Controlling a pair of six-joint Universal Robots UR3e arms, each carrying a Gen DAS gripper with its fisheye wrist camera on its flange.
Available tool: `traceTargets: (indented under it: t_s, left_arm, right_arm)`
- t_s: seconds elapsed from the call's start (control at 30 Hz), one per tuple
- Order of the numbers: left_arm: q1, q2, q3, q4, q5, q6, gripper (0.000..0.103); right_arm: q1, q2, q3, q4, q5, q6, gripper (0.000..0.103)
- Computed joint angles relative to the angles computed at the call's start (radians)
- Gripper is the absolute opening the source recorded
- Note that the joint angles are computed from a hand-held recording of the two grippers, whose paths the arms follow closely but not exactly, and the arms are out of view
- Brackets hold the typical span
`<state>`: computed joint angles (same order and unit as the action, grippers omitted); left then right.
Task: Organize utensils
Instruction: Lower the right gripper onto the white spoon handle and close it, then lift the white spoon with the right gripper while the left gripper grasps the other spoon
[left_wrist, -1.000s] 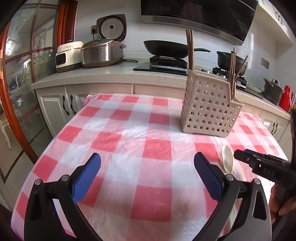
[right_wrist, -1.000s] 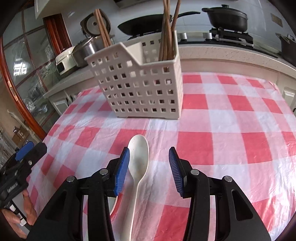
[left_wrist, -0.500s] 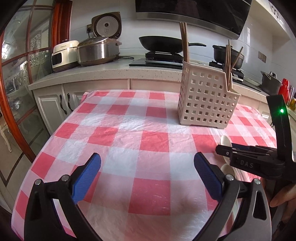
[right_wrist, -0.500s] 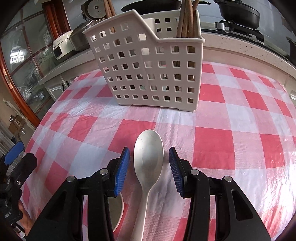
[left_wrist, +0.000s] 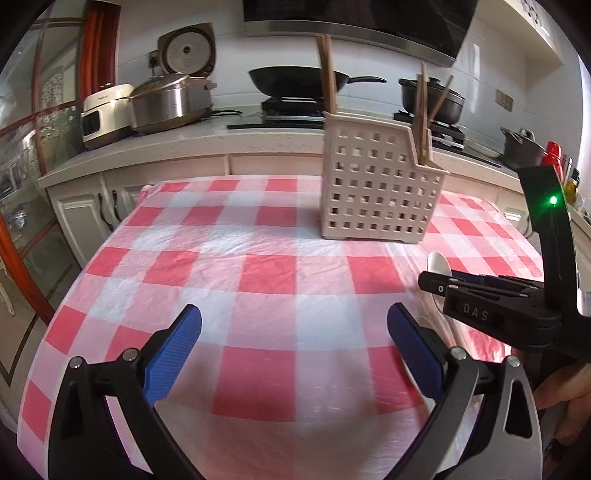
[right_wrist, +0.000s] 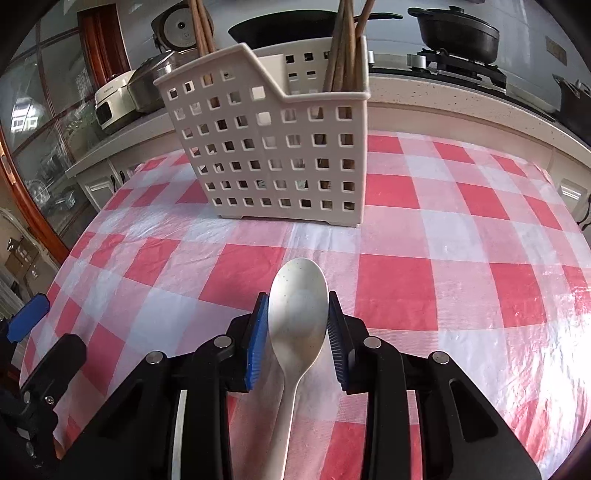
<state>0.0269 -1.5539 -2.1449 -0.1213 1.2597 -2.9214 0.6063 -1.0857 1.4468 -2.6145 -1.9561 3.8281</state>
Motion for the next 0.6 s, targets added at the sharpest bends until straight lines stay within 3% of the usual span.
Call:
traceTargets:
  t_s: [0.23, 0.6]
  left_arm:
    - [-0.111, -0.073, 0.051, -0.026, 0.017, -0.007, 0.097]
    - [-0.237, -0.188, 0.186, -0.135, 0.093, -0.011, 0.086]
  right_arm:
    - [0.012, -0.140, 0.207, -0.110, -0.051, 0.056, 0.030]
    - [0.039, -0.306, 0.420, -0.167, -0.129, 0.107, 0.030]
